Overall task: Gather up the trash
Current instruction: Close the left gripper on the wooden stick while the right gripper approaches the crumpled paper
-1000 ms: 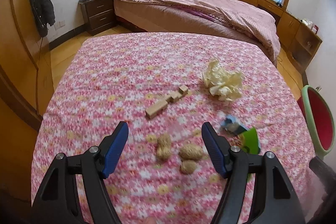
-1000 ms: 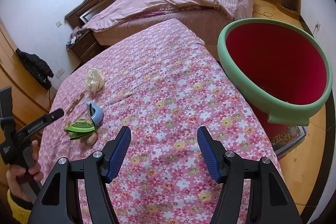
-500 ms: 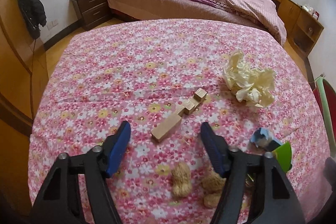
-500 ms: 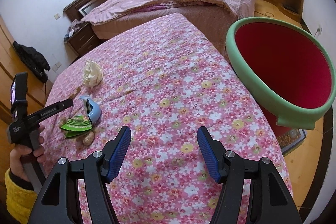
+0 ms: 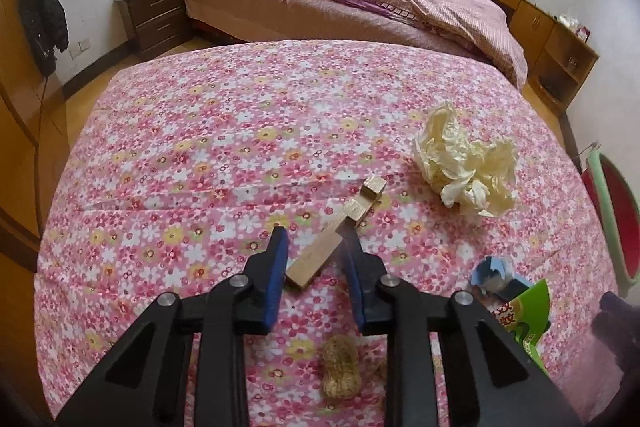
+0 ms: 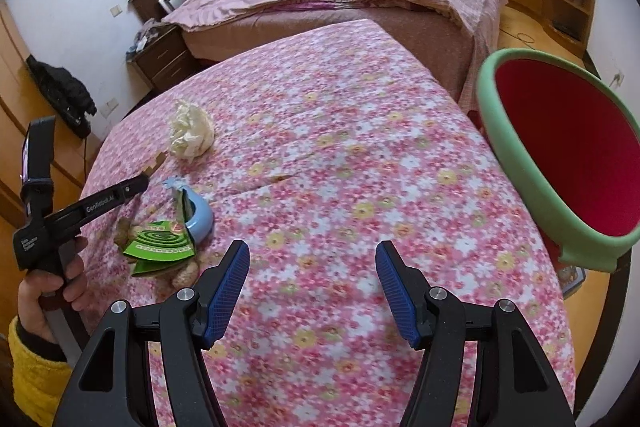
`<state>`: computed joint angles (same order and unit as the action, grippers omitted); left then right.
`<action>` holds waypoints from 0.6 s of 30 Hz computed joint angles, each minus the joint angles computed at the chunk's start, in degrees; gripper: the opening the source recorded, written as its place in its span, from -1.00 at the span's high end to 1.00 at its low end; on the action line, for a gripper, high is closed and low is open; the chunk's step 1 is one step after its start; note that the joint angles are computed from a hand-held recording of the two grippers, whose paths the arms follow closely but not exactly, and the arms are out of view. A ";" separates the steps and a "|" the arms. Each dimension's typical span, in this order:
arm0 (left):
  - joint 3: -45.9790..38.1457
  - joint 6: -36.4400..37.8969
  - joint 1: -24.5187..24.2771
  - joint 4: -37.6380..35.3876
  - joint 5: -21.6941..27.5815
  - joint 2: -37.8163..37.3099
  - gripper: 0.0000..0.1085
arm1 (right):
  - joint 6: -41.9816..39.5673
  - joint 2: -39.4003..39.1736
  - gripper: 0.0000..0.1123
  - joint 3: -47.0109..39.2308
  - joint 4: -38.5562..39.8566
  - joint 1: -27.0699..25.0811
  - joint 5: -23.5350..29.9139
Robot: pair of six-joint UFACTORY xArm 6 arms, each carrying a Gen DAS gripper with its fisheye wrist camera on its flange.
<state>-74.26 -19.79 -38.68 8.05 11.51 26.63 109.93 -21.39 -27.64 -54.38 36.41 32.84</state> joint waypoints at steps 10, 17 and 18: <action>7.82 3.46 2.53 -6.77 -6.67 -5.10 0.50 | -3.80 6.61 -0.19 -6.63 -0.64 -1.22 -1.47; 8.28 -19.73 7.14 15.22 -8.00 -6.12 0.50 | -5.53 11.86 -0.19 -11.83 -2.45 -3.00 -3.33; 8.13 -20.85 7.56 15.97 -7.82 -5.99 0.50 | -5.56 12.40 -0.19 -12.39 -2.77 -3.19 -3.53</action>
<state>-66.14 -40.64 -31.11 24.02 3.69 20.65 104.37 -8.99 -40.03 -57.15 33.21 29.32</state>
